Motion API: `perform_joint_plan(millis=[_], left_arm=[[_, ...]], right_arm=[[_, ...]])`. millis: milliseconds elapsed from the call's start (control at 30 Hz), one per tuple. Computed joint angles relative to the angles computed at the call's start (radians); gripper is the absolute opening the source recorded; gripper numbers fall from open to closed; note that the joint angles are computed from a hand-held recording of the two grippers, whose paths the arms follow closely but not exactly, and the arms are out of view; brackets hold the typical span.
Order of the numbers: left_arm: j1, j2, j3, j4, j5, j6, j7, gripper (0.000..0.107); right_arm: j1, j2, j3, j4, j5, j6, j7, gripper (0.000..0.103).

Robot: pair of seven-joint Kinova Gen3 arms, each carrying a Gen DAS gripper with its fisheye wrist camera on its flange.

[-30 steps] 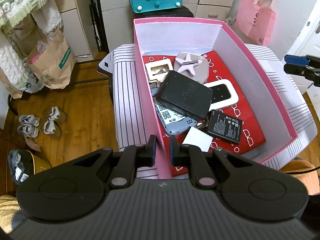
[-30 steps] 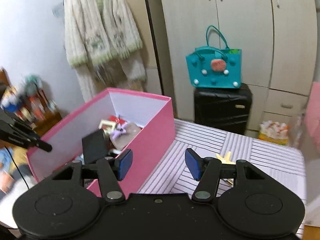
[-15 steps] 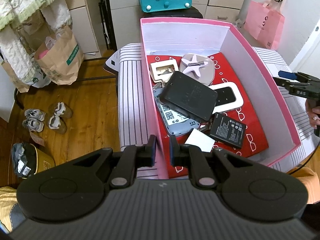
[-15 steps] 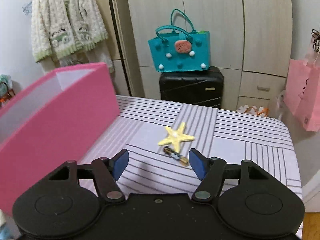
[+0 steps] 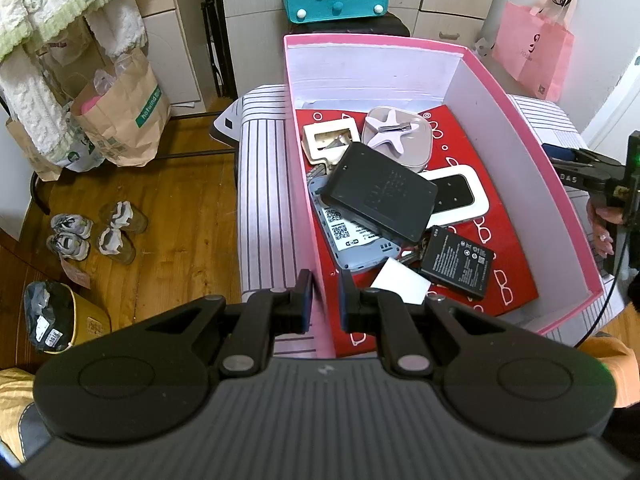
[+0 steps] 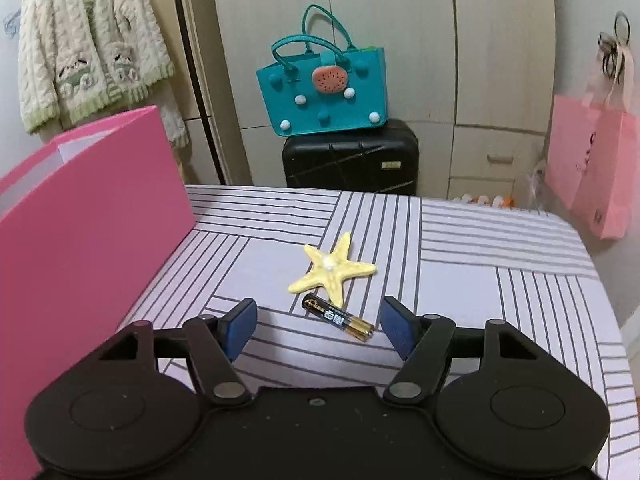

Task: Organize rigid objects
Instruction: 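Return the right tool to the table and grasp the small gold battery, then carry the small battery into the pink box and release it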

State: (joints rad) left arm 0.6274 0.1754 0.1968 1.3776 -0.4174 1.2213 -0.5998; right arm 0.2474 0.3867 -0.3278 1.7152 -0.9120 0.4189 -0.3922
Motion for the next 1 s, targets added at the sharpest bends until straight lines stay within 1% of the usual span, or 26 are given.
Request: perform_joint_plan(millis=[67,100,133,167,233,300,367,433,533,600,733,833,933,1000], left_arm=[[0.0,0.0,0.0,0.0,0.001,-0.001,0.0,0.011],[-0.002,0.0,0.0,0.001,0.003,-0.001,-0.002,0.011],[-0.003,0.0,0.0,0.0,0.004,-0.001,-0.004,0.011],[-0.004,-0.001,-0.001,0.001,0.005,-0.002,-0.006,0.011],[-0.004,-0.001,-0.001,0.001,0.005,-0.002,-0.006,0.011],[-0.005,-0.004,-0.002,0.007,0.006,-0.01,0.001,0.011],[-0.005,-0.003,-0.001,0.009,0.005,-0.016,0.0,0.011],[-0.005,-0.002,-0.001,0.011,0.002,-0.018,0.0,0.011],[-0.009,-0.004,-0.001,0.015,0.006,-0.022,-0.006,0.011],[-0.015,-0.006,-0.002,0.018,0.014,-0.027,-0.015,0.011],[-0.015,-0.01,-0.001,0.025,0.009,-0.034,-0.013,0.011],[-0.015,-0.008,0.001,0.024,0.005,-0.032,-0.023,0.011],[-0.014,-0.006,0.002,0.019,0.0,-0.022,-0.038,0.009],[-0.017,-0.006,0.0,0.018,0.004,-0.022,-0.046,0.009]], right_arm=[[-0.014,-0.014,-0.008,0.022,0.02,-0.051,-0.011,0.063],[-0.035,-0.025,0.012,0.031,0.021,-0.063,-0.004,0.052],[-0.037,-0.028,0.015,0.03,0.03,-0.059,-0.011,0.037],[-0.029,-0.027,0.012,0.02,0.05,-0.038,-0.034,0.031],[-0.038,-0.031,0.037,-0.003,0.097,0.019,-0.067,0.018],[-0.013,-0.021,0.024,-0.023,0.103,0.069,-0.04,0.017],[-0.027,-0.022,0.041,-0.025,0.098,0.077,-0.025,0.017],[-0.045,-0.022,0.06,-0.038,0.116,0.095,-0.038,0.011],[-0.066,-0.03,0.077,-0.038,0.135,0.099,-0.058,0.011],[-0.06,-0.032,0.075,-0.045,0.132,0.123,-0.047,0.011],[-0.033,-0.067,0.064,-0.015,0.066,0.142,0.022,0.011],[-0.021,-0.105,0.073,-0.001,-0.004,0.181,0.075,0.011],[-0.011,-0.146,0.085,-0.006,-0.078,0.249,0.132,0.011],[-0.016,-0.165,0.1,-0.028,-0.11,0.306,0.141,0.011]])
